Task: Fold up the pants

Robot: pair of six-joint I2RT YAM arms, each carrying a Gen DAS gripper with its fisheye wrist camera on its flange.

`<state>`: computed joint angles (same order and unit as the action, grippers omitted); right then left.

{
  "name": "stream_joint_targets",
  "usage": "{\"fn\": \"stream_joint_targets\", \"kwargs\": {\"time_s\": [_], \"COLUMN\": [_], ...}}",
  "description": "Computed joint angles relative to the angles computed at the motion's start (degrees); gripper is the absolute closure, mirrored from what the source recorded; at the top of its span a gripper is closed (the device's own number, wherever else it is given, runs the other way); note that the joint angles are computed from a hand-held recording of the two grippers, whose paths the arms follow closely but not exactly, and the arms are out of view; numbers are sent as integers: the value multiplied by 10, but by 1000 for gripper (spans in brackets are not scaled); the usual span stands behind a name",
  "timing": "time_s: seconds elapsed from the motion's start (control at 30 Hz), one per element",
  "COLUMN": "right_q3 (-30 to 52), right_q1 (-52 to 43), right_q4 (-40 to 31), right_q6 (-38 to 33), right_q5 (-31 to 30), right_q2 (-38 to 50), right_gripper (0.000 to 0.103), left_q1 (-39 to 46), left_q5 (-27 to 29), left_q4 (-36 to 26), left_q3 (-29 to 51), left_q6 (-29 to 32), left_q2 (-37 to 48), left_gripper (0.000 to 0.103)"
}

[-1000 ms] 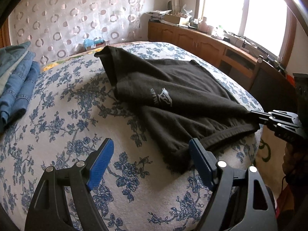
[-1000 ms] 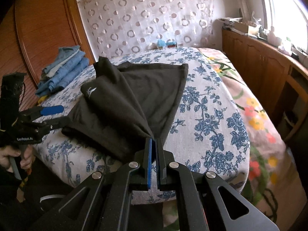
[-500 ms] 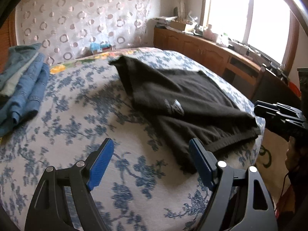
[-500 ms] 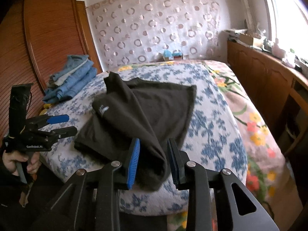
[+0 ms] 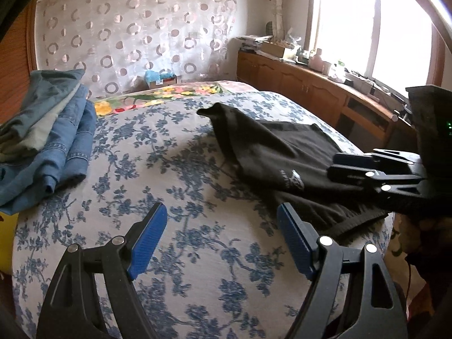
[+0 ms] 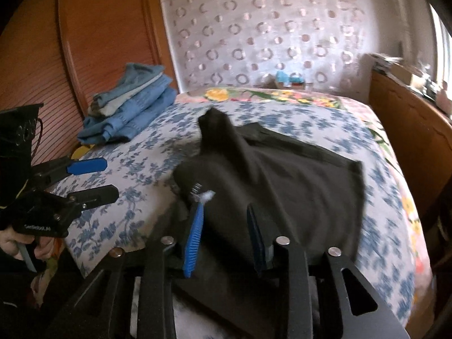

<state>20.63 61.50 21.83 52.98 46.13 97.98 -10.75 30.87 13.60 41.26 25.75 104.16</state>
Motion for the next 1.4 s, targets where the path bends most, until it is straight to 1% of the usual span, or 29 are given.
{"fn": "stream_joint_targets", "kwargs": {"time_s": [0.1,0.17,0.37,0.47,0.57,0.77,0.8,0.83,0.87,0.9,0.97,1.13,1.2,1.27,1.4], "right_q3": [23,36,88,107,132,169,174,171,180,179,164,113,89,61,21], "right_q1": [-50,-72,-136,-156,-169,-192,-194,-196,-198,-200,-203,-207,-212,-223,-246], "right_q4": [46,65,76,63,33,-15,-18,-17,-21,-20,-3,30,35,42,26], "right_q6": [-80,-121,-190,-211,-230,-254,-259,-262,-263,-261,-256,-255,-254,-254,-258], "right_q5": [-56,-80,-141,-161,-180,-201,-202,-201,-199,-199,-204,-191,-182,-186,-176], "right_q2": [29,43,88,102,115,137,138,137,140,133,117,67,40,7,-52], "right_gripper": [65,65,65,65,65,66,71,84,91,91,96,97,97,97,97], "left_q1": [8,15,35,40,42,40,39,38,37,36,33,20,13,5,-15], "left_q5": [6,11,26,25,26,25,24,24,24,24,23,18,15,13,3], "left_q4": [-9,-15,-39,-45,-53,-63,-64,-65,-65,-65,-67,-67,-67,-69,-74], "left_q3": [19,33,71,85,101,120,122,124,125,126,128,124,123,124,132], "left_q6": [5,8,15,20,22,25,25,25,25,24,24,25,25,25,21], "left_q2": [11,20,46,59,76,94,95,97,98,98,99,96,95,96,98], "left_gripper": [22,22,22,22,22,22,22,22,22,22,22,22,22,22,22]}}
